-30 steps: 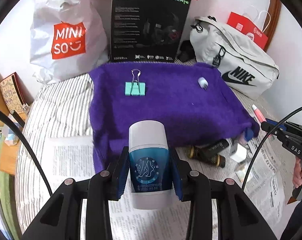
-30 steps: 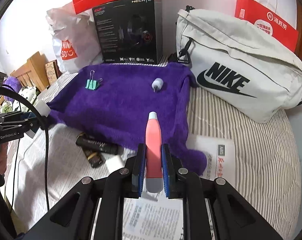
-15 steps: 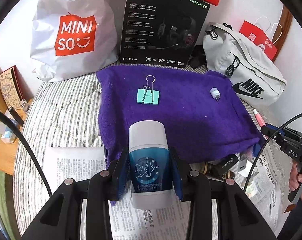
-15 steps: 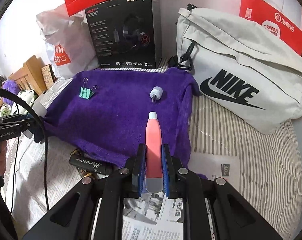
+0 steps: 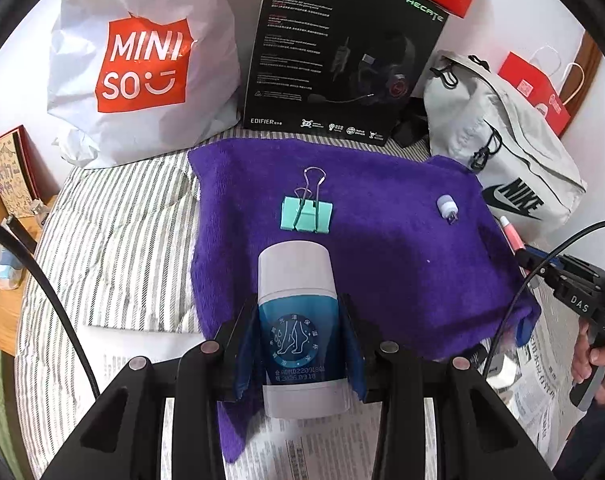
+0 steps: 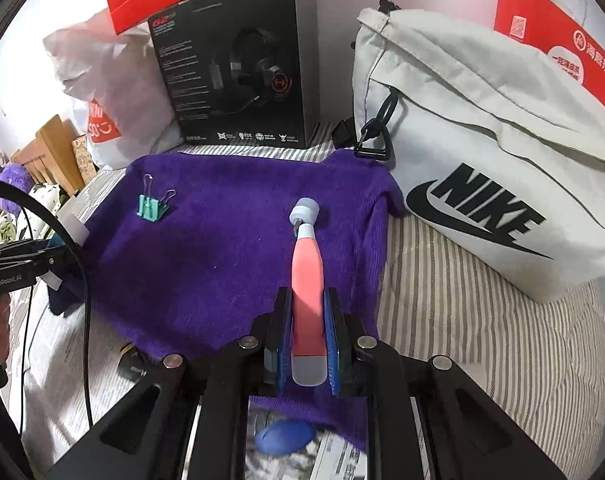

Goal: Organize rigid objects
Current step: 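Carry the pink tube onto the towel and open the right tool while the left tool carries the stick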

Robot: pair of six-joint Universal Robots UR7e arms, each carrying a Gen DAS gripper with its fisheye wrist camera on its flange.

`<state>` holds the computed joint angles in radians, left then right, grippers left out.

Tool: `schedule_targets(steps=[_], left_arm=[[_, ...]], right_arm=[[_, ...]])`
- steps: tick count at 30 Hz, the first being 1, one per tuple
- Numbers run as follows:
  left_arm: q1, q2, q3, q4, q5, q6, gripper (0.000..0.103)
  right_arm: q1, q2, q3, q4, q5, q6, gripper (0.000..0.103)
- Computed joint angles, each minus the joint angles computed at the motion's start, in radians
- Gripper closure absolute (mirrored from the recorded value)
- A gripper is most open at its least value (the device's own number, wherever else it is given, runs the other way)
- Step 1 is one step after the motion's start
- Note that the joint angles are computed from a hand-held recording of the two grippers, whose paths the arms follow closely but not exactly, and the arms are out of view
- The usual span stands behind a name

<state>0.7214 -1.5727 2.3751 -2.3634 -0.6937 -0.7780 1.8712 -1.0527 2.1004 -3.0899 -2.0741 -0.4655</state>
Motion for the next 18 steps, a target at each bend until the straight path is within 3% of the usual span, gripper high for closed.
schedule_targets(steps=[8,18], left_arm=[[0.053,0.043,-0.016,-0.078,-0.022,0.057,0.067],[0.106,0.090,-0.049,-0.135,-0.043,0.121,0.067]], right_arm=[[-0.016,0.096,-0.079,0.026,-0.054,0.006,0.087],[-0.030,0.155,-0.120,0.036,-0.066,0.011,0.087]])
